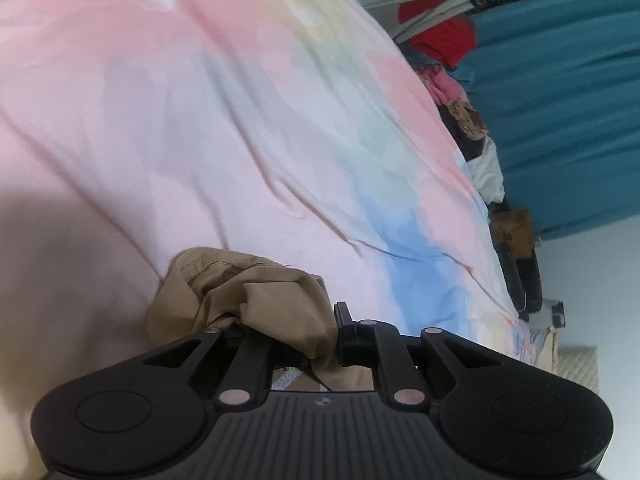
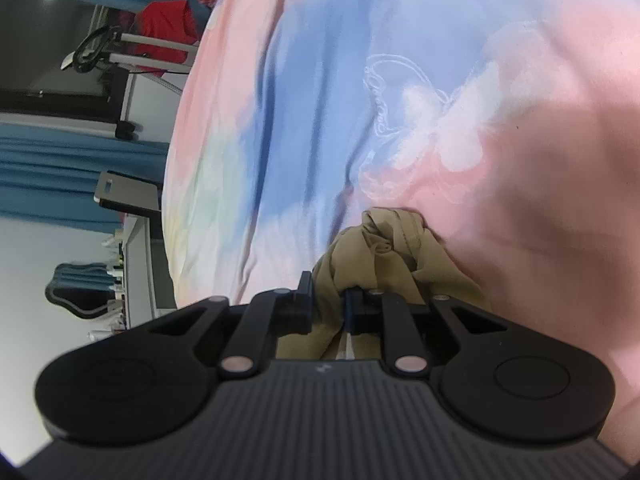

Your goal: Fold clothes

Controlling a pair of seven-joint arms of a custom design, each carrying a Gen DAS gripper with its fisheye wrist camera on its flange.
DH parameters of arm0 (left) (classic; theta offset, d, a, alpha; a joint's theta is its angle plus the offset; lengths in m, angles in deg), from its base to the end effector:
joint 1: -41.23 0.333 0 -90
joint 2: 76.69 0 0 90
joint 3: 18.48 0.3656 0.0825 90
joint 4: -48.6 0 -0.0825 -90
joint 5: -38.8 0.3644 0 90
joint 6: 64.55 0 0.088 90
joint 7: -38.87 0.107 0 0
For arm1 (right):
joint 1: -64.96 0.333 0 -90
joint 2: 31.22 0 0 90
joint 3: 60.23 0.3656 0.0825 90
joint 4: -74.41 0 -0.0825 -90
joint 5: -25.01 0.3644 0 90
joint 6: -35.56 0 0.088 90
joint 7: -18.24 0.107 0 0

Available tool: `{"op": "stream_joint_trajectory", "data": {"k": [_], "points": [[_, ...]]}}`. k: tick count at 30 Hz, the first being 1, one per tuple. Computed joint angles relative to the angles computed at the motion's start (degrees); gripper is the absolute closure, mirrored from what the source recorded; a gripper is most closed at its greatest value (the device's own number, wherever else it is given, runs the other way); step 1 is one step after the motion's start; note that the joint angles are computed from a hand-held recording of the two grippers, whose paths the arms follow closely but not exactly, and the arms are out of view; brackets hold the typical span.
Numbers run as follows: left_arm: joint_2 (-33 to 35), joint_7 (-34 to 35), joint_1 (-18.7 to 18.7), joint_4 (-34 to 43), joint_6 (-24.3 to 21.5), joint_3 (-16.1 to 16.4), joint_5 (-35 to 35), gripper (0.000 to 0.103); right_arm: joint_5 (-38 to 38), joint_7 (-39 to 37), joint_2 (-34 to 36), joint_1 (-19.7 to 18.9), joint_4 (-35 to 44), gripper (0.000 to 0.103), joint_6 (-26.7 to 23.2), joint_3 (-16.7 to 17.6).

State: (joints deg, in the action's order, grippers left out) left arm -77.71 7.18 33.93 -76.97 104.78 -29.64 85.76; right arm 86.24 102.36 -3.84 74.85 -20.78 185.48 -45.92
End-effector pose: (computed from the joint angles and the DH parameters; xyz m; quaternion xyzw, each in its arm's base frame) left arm 0.5049 -0.2206 0.5295 -0.8806 0.2347 -0.4085 0.0504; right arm 0.6698 0.2454 0.4348 -0.5065 0.7396 0.2104 0.3901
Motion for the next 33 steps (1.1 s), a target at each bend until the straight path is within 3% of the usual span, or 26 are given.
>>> {"op": "stream_joint_trajectory", "data": {"k": [2,4,6,8,10,14,16,20,24,33], "points": [[-0.4,2.7,-0.7,0.7,-2.6,-0.6,-0.2,0.084,0.0,-2.3,-0.3,-0.1,-0.3,0.083,0.4,0.4],[-0.6,7.1,-1.4,1.6,-5.0,-1.1,-0.9,0.066,1.6,-6.8,-0.7,-0.9,-0.6,0.074,0.3,1.3],[-0.5,9.9,-2.0,2.7,-6.7,-1.7,0.1,0.046,4.8,-13.1,-1.3,-2.0,-0.9,0.042,-0.3,2.5],[-0.7,11.7,-3.0,4.3,-10.5,-2.5,2.7,0.035,7.9,-19.7,-2.8,-1.9,-2.0,0.03,0.1,2.9],[-1.0,14.5,-4.6,6.5,-18.1,-3.8,4.0,0.025,8.9,-25.5,-4.7,-0.2,-3.6,0.028,3.0,2.1],[0.2,22.3,-8.2,10.6,-32.5,-5.7,7.0,0.021,9.3,-38.2,-7.5,3.2,-6.8,0.028,10.7,1.3],[1.0,24.3,-9.6,11.5,-35.7,-5.6,7.1,0.021,6.4,-40.4,-7.7,4.6,-7.8,0.028,12.8,0.6],[2.7,27.0,-11.0,11.7,-37.7,-4.8,5.2,0.021,1.3,-41.7,-6.4,5.9,-8.7,0.029,15.9,0.7],[3.2,27.1,-11.8,10.6,-37.0,-3.9,4.9,0.021,0.3,-44.3,-5.7,5.0,-9.3,0.028,19.6,3.3],[3.3,26.5,-13.1,11.2,-39.2,-3.9,6.8,0.022,-3.1,-43.8,-5.5,3.3,-10.0,0.028,22.1,6.0]]}}
